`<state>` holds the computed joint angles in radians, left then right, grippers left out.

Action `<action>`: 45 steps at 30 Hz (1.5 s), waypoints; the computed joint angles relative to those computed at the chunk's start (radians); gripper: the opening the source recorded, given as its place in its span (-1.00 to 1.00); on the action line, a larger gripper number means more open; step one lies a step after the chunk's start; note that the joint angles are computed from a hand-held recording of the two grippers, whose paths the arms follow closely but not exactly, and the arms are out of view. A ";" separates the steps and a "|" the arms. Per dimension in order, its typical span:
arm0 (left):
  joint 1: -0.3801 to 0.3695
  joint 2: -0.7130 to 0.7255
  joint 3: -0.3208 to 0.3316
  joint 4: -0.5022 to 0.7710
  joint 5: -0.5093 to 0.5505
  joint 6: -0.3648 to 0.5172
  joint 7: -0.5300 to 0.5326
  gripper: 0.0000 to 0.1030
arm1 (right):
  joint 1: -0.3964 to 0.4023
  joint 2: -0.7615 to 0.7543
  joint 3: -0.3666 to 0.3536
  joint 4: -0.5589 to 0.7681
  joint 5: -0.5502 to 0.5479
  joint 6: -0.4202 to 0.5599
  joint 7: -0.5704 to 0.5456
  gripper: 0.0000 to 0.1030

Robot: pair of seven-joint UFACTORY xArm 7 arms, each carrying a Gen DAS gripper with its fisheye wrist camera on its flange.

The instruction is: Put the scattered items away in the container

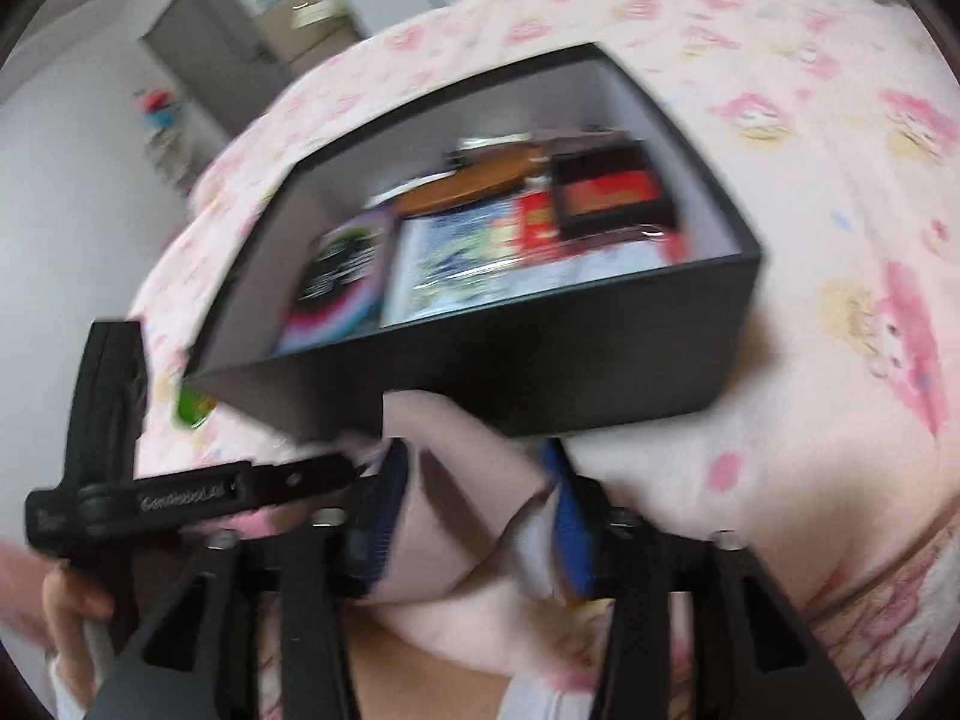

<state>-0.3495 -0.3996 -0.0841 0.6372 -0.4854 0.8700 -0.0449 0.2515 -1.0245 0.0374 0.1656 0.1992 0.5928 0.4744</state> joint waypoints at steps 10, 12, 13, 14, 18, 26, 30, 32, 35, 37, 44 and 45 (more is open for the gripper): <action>-0.065 -0.112 0.095 -0.053 -0.211 0.068 0.290 -0.84 | 0.139 0.118 -0.100 0.008 0.156 -0.027 -0.155 -0.56; -0.055 -0.147 0.110 -0.070 -0.263 0.082 0.339 -0.83 | 0.168 0.046 -0.118 -0.009 0.184 0.002 -0.197 -0.60; -0.039 -0.160 0.100 -0.077 -0.260 0.074 0.330 -0.82 | 0.188 0.024 -0.132 -0.015 0.200 0.014 -0.225 -0.60; -0.021 -0.171 0.085 -0.087 -0.245 0.066 0.305 -0.82 | 0.229 0.012 -0.176 -0.018 0.234 0.033 -0.275 -0.60; 0.027 -0.189 0.033 -0.096 -0.141 0.051 0.187 -0.81 | 0.187 -0.045 -0.126 -0.045 0.275 0.065 -0.280 -0.60; 0.011 -0.209 0.014 -0.110 -0.051 0.004 0.065 -0.09 | 0.049 -0.110 -0.036 -0.094 0.215 -0.042 -0.069 -0.07; 0.007 -0.155 0.030 -0.079 -0.025 0.055 0.046 -0.05 | 0.139 0.092 -0.103 -0.031 0.233 -0.059 -0.094 -0.05; 0.011 -0.140 0.029 -0.069 -0.013 0.069 0.040 -0.07 | 0.123 0.118 -0.062 -0.015 0.198 -0.059 -0.089 -0.04; -0.018 -0.159 0.060 -0.072 -0.054 0.096 0.131 -0.90 | 0.159 0.136 -0.067 -0.002 0.187 -0.071 -0.134 -0.09; -0.025 -0.219 0.071 -0.095 -0.089 0.091 0.182 -0.91 | 0.187 0.112 -0.086 -0.004 0.202 -0.067 -0.164 -0.65; -0.039 -0.314 0.157 -0.033 -0.211 0.110 0.325 -0.91 | 0.113 -0.041 -0.051 0.054 0.122 0.022 -0.174 -0.74; -0.045 -0.297 0.150 -0.009 -0.229 0.095 0.339 -0.91 | 0.104 -0.056 -0.064 0.079 0.109 0.033 -0.194 -0.74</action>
